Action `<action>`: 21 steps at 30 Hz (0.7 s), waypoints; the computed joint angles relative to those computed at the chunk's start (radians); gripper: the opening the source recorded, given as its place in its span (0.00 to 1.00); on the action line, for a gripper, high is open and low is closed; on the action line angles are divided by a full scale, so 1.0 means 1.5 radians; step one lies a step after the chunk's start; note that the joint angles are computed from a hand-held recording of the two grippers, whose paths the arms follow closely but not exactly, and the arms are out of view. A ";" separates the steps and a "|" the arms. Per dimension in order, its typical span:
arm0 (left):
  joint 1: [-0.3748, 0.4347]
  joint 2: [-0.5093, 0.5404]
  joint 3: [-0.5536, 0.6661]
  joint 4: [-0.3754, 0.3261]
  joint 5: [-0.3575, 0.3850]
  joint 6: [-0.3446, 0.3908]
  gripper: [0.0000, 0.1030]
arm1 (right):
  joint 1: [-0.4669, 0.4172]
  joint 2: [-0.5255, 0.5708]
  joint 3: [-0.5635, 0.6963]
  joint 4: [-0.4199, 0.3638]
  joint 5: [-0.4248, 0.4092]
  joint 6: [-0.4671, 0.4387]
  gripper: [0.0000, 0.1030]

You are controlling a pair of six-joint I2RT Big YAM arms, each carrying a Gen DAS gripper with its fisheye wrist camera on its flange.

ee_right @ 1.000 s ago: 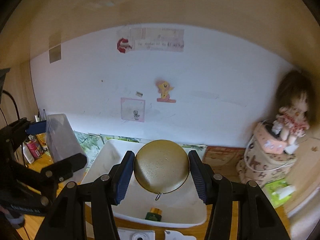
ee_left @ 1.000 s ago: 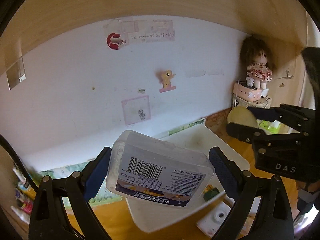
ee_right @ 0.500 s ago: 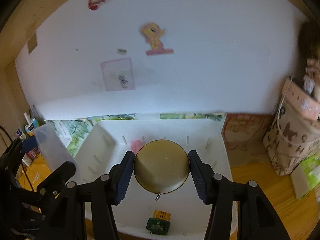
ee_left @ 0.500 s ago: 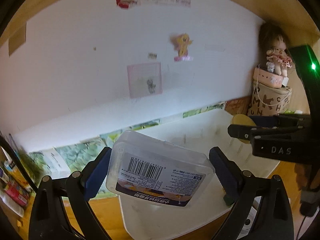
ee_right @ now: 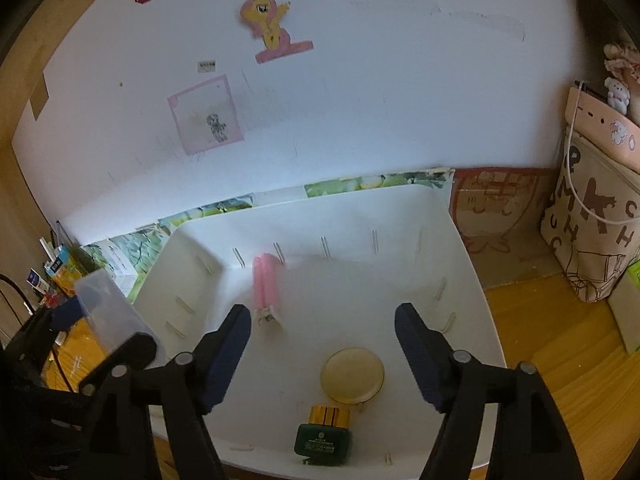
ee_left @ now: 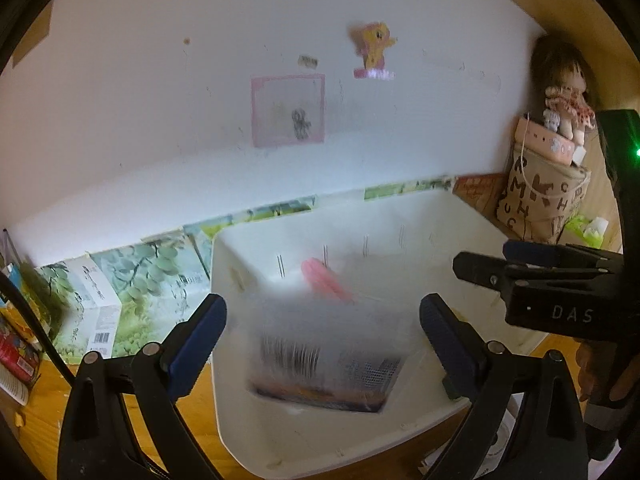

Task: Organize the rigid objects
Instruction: 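Lower the clear box into the basket and open the left tool while the right tool releases the compact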

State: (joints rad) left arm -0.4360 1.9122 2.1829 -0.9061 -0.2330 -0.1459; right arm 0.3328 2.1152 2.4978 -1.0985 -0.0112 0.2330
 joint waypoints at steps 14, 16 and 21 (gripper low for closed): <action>0.003 -0.054 -0.032 0.049 0.011 0.008 0.99 | 0.009 -0.051 -0.046 0.026 0.010 0.005 0.78; 0.000 -0.071 -0.044 0.062 0.011 0.013 0.99 | 0.010 -0.069 -0.065 0.039 0.013 0.007 0.78; -0.008 -0.102 -0.061 0.084 -0.003 0.027 0.99 | 0.015 -0.119 -0.116 0.077 0.032 0.007 0.80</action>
